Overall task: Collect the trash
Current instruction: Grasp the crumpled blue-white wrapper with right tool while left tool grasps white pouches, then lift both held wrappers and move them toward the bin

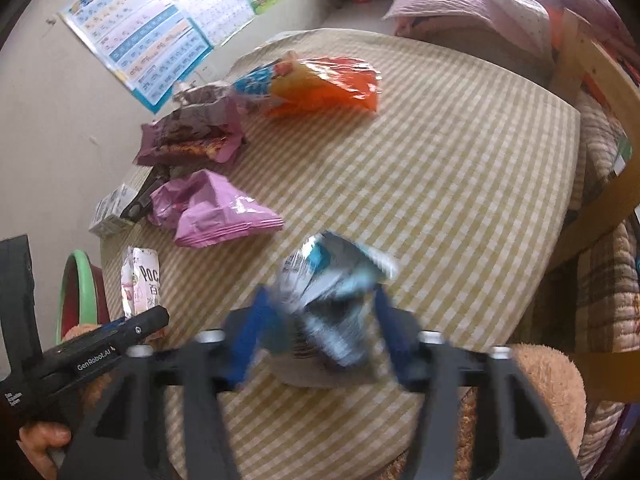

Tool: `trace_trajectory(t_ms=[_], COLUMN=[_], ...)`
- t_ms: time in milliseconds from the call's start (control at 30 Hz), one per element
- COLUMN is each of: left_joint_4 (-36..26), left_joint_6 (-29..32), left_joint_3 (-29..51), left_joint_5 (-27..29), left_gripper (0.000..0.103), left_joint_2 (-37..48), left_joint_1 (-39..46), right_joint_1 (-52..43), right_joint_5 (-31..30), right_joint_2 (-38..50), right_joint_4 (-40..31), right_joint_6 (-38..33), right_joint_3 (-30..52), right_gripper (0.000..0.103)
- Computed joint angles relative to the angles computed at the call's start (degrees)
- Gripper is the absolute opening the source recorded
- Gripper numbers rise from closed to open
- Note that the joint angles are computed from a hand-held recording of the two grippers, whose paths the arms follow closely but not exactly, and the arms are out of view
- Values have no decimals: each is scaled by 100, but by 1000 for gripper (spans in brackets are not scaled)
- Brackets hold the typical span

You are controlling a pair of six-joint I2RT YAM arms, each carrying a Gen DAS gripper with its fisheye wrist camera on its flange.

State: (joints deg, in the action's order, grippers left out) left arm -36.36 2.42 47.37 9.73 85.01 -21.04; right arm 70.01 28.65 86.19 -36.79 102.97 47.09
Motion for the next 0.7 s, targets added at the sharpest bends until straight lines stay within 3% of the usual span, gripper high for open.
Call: trace_trajectory(t_ms=[433, 700], left_joint_4=[-158, -194], left_joint_6=[643, 674], left_joint_3=[-17, 165], left_joint_5=[34, 10], left_gripper=[44, 44], left_joint_2=[-1895, -2395], left_joint_1=[585, 577], right_joint_1=[481, 619], right_joint_5=[1081, 1510], right_joint_2=[249, 570], right_joint_4=[-1620, -2351], right_joint_6=[203, -5], right_joint_3=[1360, 2410], right_gripper=[35, 35])
